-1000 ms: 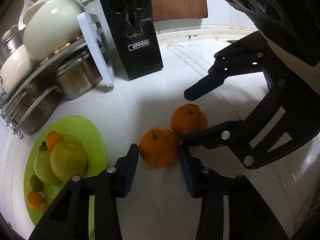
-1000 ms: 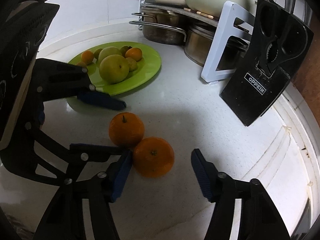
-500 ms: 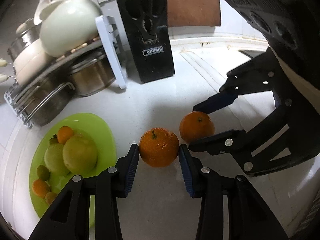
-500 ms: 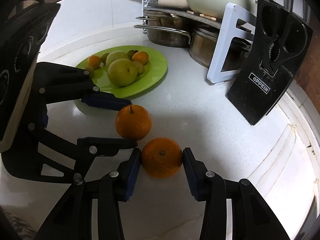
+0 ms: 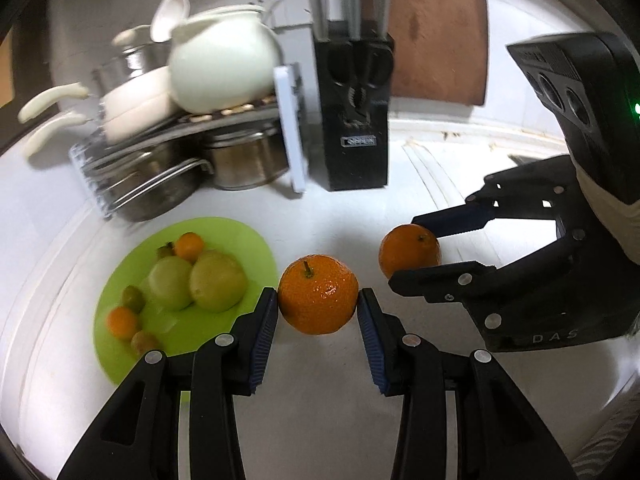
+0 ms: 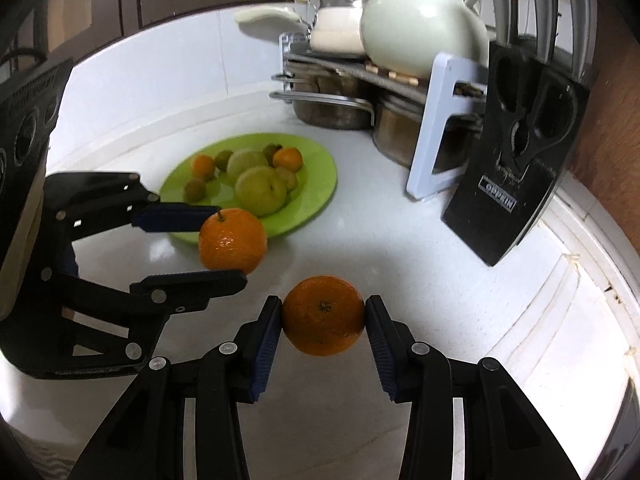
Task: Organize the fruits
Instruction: 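Carry both oranges onto the green plate and open both tools to release them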
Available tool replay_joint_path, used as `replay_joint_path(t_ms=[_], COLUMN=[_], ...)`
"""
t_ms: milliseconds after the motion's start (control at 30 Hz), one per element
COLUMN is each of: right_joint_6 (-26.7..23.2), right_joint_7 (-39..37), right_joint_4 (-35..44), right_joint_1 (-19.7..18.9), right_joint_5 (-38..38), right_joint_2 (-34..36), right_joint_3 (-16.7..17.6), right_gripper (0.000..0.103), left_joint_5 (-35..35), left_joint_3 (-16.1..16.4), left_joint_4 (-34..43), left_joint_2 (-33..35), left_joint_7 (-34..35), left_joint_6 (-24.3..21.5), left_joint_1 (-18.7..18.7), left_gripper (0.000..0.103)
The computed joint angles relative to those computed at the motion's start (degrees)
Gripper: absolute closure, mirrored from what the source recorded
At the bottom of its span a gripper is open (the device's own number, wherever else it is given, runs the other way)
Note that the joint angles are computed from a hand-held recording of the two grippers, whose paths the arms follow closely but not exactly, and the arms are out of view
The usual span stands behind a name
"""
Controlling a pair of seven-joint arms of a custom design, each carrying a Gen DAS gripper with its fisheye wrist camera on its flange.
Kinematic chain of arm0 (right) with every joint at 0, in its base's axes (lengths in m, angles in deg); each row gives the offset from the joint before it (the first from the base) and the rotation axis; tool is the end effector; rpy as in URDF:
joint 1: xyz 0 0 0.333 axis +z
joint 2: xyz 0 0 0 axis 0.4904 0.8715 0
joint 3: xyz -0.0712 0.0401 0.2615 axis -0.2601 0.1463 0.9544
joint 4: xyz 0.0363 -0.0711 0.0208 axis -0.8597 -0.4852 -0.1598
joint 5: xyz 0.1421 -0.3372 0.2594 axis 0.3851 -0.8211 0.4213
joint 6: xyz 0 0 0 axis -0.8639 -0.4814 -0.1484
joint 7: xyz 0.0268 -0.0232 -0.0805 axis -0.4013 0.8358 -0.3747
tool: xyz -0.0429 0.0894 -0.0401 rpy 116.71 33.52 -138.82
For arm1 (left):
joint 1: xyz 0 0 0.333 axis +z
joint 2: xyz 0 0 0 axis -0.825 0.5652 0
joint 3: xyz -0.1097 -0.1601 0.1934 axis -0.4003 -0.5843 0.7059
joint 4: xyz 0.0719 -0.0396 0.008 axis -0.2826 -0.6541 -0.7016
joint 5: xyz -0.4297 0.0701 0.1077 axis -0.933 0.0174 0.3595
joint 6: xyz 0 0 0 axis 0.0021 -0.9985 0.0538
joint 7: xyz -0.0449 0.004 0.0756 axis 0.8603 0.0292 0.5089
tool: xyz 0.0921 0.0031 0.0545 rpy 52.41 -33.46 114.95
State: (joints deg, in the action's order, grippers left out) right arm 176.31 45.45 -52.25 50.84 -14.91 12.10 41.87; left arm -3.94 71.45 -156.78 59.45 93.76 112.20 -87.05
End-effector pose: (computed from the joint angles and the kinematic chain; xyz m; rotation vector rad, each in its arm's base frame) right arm 0.5013 0.3252 0.4051 -2.0436 1.2290 -0.5399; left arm 0.4976 -0.4957 0.4093 -1.0556 2.2239 -0.9391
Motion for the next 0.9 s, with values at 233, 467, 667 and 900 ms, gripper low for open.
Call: replay_joint_path(t_ms=[233, 467, 667, 900], right_joint_6=[2.56, 3.96, 4.96, 6.18], right_joint_7=[3.10, 1.97, 2.55, 6.25], right_joint_4=[-0.89, -0.96, -0.63, 0.40], right_joint_1=[-0.43, 0.54, 0.50, -0.86], right_joint_5=[-2.79, -1.25, -1.45, -4.41], right_joint_2=[-1.67, -2.20, -2.26, -1.90], right_joint_3=[1.39, 1.94, 3.28, 5.25], right_gripper=[0.059, 0.059, 0.059, 0.059], left_joint_5=[7.93, 12.90, 14.73, 15.04], left_joint_3=[-0.32, -4.28, -7.30, -9.84], left_joint_4=[-5.91, -11.37, -15.58, -18.25], left_joint_2=[-7.00, -13.02, -17.74, -21.28], left_joint_7=[-15.08, -25.63, -31.69, -35.13], left_joint_6=[-2.43, -5.50, -7.62, -9.79], left_joint_1=[0.52, 4.38, 7.30, 9.61], left_gripper=[0.062, 0.062, 0.062, 0.062])
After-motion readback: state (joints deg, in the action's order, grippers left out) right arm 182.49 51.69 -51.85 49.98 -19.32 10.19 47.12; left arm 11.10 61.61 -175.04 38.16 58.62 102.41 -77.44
